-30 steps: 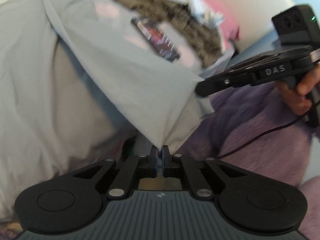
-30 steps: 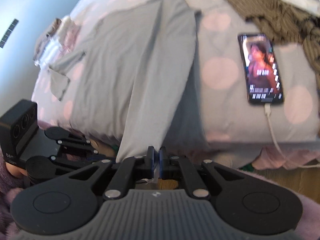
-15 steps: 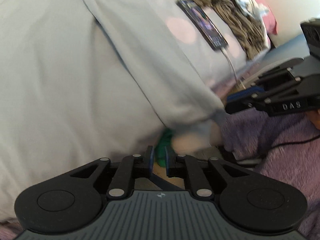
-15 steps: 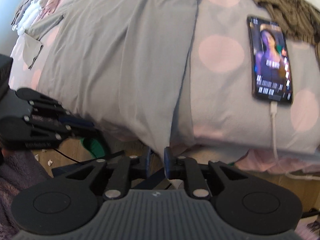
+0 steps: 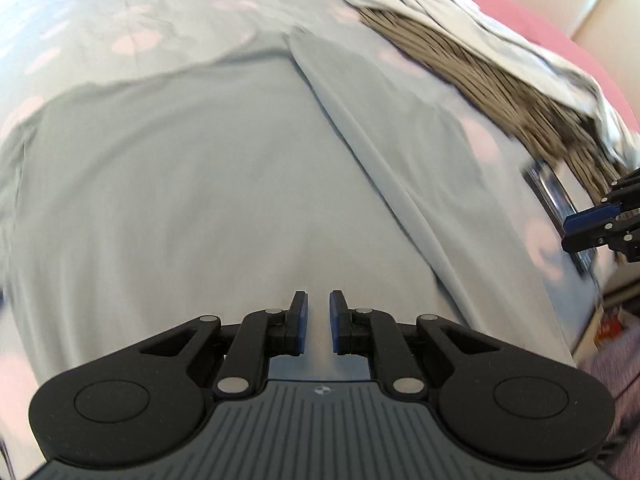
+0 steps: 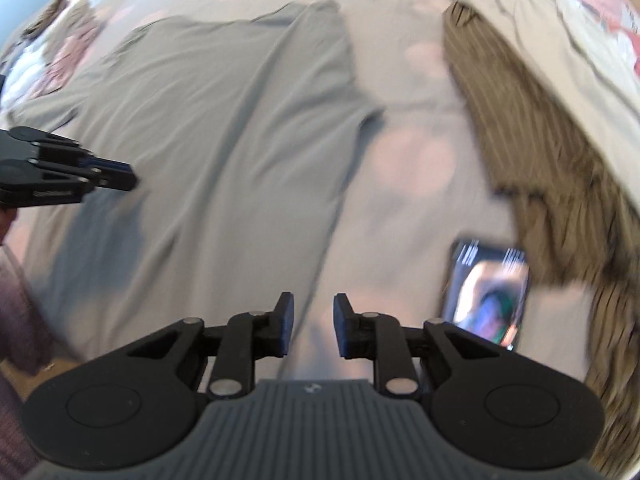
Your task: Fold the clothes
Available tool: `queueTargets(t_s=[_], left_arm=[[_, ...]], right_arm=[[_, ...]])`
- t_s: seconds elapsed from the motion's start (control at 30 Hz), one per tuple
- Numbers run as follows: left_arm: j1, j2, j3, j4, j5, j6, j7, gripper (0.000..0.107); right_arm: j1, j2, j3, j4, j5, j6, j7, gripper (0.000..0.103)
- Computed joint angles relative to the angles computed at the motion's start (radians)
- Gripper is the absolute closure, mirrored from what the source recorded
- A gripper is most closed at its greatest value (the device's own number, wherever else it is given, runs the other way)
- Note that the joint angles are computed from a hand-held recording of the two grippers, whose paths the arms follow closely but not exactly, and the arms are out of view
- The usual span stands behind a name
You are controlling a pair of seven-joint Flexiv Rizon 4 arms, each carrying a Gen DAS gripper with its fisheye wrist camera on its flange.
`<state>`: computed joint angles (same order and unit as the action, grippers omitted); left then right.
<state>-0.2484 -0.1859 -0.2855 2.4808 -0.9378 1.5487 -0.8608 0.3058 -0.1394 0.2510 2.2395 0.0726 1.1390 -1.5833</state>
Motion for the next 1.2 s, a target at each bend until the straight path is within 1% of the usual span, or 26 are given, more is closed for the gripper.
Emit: queueTargets(t_s=[0.03, 0.1, 0.17, 0.27, 0.37, 0.4, 0.47, 0.53, 0.57, 0.63, 0.7, 0.83, 0.9, 1.0, 1.03, 1.07, 1.1, 1.13, 1.17, 1.2], left_arm=[[0.011, -0.026, 0.001, -0.029, 0.001, 0.0, 0.011, 0.098], [0.046, -0.086, -0.017, -0.089, 0.008, 0.003, 0.036, 0.098], [0.067, -0.145, 0.001, -0.149, 0.078, -0.003, 0.02, 0.098], [0.11, -0.23, -0.016, -0.237, 0.129, 0.008, 0.009, 0.098], [0.219, -0.31, -0.134, -0.305, 0.118, 0.05, 0.04, 0.098], [0.226, -0.337, -0.14, -0.336, 0.132, 0.057, 0.037, 0.098], [0.219, -0.388, -0.127, -0.402, 0.168, 0.061, 0.021, 0.098], [0.199, -0.434, -0.099, -0.467, 0.201, 0.062, -0.005, 0.098], [0.177, -0.46, -0.073, -0.508, 0.217, 0.063, -0.025, 0.098], [0.128, -0.504, -0.005, -0.589, 0.245, 0.026, -0.075, 0.104], [0.113, -0.542, 0.018, -0.651, 0.268, 0.006, -0.114, 0.107], [0.091, -0.601, 0.052, -0.749, 0.305, -0.014, -0.197, 0.106], [0.078, -0.614, 0.074, -0.78, 0.326, -0.025, -0.238, 0.107], [0.119, -0.593, 0.037, -0.769, 0.344, -0.05, -0.264, 0.106], [0.146, -0.58, 0.01, -0.75, 0.347, -0.042, -0.265, 0.105], [0.175, -0.565, -0.022, -0.728, 0.349, -0.03, -0.265, 0.1], [0.204, -0.552, -0.053, -0.706, 0.351, -0.014, -0.268, 0.092], [0.241, -0.539, -0.094, -0.68, 0.349, 0.004, -0.271, 0.087], [0.276, -0.53, -0.132, -0.66, 0.347, 0.012, -0.277, 0.077], [0.313, -0.524, -0.175, -0.641, 0.345, 0.013, -0.282, 0.07]], right_arm=[[0.006, -0.029, -0.019, -0.018, -0.039, 0.016, 0.02, 0.079], [0.006, -0.088, -0.041, -0.072, -0.08, 0.028, 0.046, 0.079], [-0.012, -0.14, -0.037, -0.139, -0.07, 0.018, 0.039, 0.079], [-0.043, -0.204, -0.022, -0.225, -0.038, 0.018, 0.02, 0.079], [-0.064, -0.252, -0.009, -0.285, -0.011, 0.019, 0.023, 0.079], [-0.069, -0.263, -0.005, -0.299, -0.005, 0.016, 0.025, 0.079], [-0.08, -0.279, 0.003, -0.322, 0.008, 0.003, 0.027, 0.078], [-0.086, -0.293, 0.006, -0.336, 0.017, -0.004, 0.031, 0.078], [-0.089, -0.3, 0.008, -0.344, 0.022, -0.008, 0.032, 0.078], [-0.093, -0.312, 0.011, -0.357, 0.029, -0.014, 0.033, 0.078], [-0.096, -0.32, 0.014, -0.366, 0.035, -0.016, 0.036, 0.078], [-0.098, -0.328, 0.012, -0.377, 0.045, 0.004, 0.05, 0.078], [-0.113, -0.335, 0.025, -0.392, 0.067, 0.0, 0.049, 0.078], [-0.152, -0.347, 0.064, -0.425, 0.135, -0.022, 0.029, 0.078], [-0.166, -0.351, 0.078, -0.436, 0.164, -0.032, 0.021, 0.078], [-0.175, -0.356, 0.088, -0.447, 0.189, -0.042, 0.013, 0.078], [-0.176, -0.358, 0.09, -0.453, 0.205, -0.049, 0.011, 0.078], [-0.173, -0.36, 0.088, -0.457, 0.214, -0.054, 0.012, 0.078], [-0.171, -0.363, 0.087, -0.461, 0.223, -0.058, 0.01, 0.078], [-0.169, -0.366, 0.087, -0.466, 0.233, -0.061, 0.011, 0.078]])
